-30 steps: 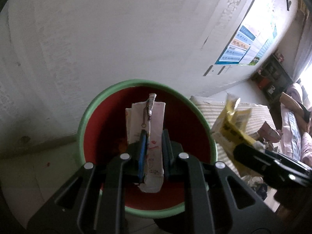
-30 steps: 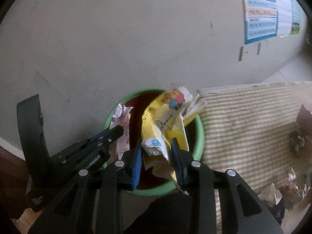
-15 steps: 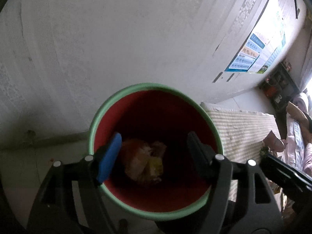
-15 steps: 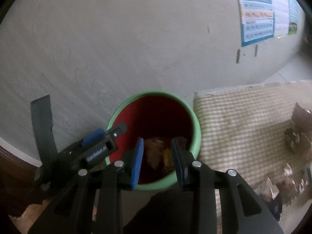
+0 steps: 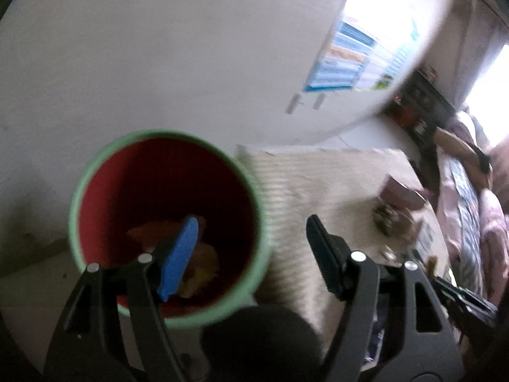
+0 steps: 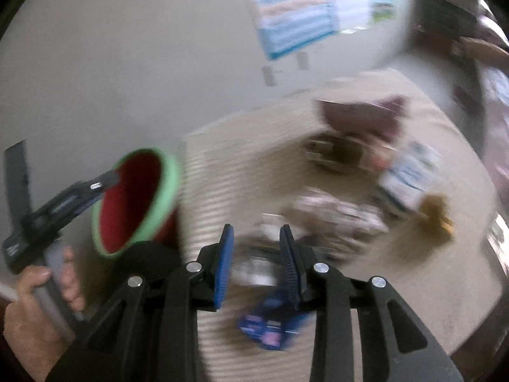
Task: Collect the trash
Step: 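Move both open tools back over the table pile, then grasp the crumpled brown-white paper with the right tool while the left grasps crumpled white paper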
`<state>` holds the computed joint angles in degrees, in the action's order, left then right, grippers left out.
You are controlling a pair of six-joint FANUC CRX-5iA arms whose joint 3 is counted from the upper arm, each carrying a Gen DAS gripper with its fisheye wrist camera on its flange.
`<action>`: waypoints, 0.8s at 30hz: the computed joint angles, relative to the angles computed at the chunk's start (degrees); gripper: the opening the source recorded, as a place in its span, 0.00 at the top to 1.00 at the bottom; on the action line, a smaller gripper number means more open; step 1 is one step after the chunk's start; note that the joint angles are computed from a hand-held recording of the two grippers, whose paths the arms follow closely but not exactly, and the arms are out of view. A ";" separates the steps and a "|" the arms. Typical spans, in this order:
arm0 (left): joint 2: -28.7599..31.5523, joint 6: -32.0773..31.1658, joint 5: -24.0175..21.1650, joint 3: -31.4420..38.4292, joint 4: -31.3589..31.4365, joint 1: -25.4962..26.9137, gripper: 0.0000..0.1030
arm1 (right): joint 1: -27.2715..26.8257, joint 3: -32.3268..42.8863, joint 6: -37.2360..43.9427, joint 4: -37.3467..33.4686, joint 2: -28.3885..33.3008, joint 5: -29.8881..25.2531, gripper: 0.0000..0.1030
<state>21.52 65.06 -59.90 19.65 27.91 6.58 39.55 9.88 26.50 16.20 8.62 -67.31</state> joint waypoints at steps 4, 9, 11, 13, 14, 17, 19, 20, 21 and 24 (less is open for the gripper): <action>-1.39 -4.92 -2.52 -2.20 1.32 -3.38 0.33 | -1.80 -7.01 -7.69 -0.23 -5.18 0.37 0.69; -1.67 -6.15 -6.72 -3.92 0.54 -6.61 0.32 | -3.96 -9.34 -9.35 -3.72 -6.52 4.20 0.57; -1.73 -5.69 -7.82 -4.30 -0.20 -7.13 0.32 | -4.64 -9.30 -9.16 -4.51 -6.01 5.53 0.51; -2.13 -6.33 -7.92 -4.63 -1.49 -7.60 0.32 | -5.51 -8.98 -8.68 -5.89 -4.99 6.92 0.46; -2.46 -6.65 -7.65 -5.04 -1.82 -7.61 0.32 | -5.88 -8.68 -8.45 -6.39 -4.50 7.33 0.45; -2.70 -6.09 -7.75 -4.96 -2.73 -7.68 0.32 | -6.91 -7.15 -7.55 -7.50 -1.96 6.74 0.42; -2.82 -5.76 -7.78 -4.97 -3.15 -7.44 0.32 | -7.02 -6.36 -7.21 -7.38 -0.64 5.25 0.43; -2.72 -5.47 -7.81 -4.69 -3.39 -7.56 0.32 | -6.92 -6.17 -7.34 -7.09 -0.22 4.66 0.45; -2.81 -5.52 -7.75 -4.81 -3.47 -7.47 0.32 | -6.84 -6.34 -7.42 -6.82 -0.10 4.44 0.53; -2.49 -5.31 -7.98 -4.36 -3.89 -7.71 0.32 | -6.83 -7.83 -8.10 -6.27 -1.19 5.32 0.59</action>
<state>19.02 59.75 -67.88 15.29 24.03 -1.12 32.72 2.05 18.39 9.93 7.43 -61.99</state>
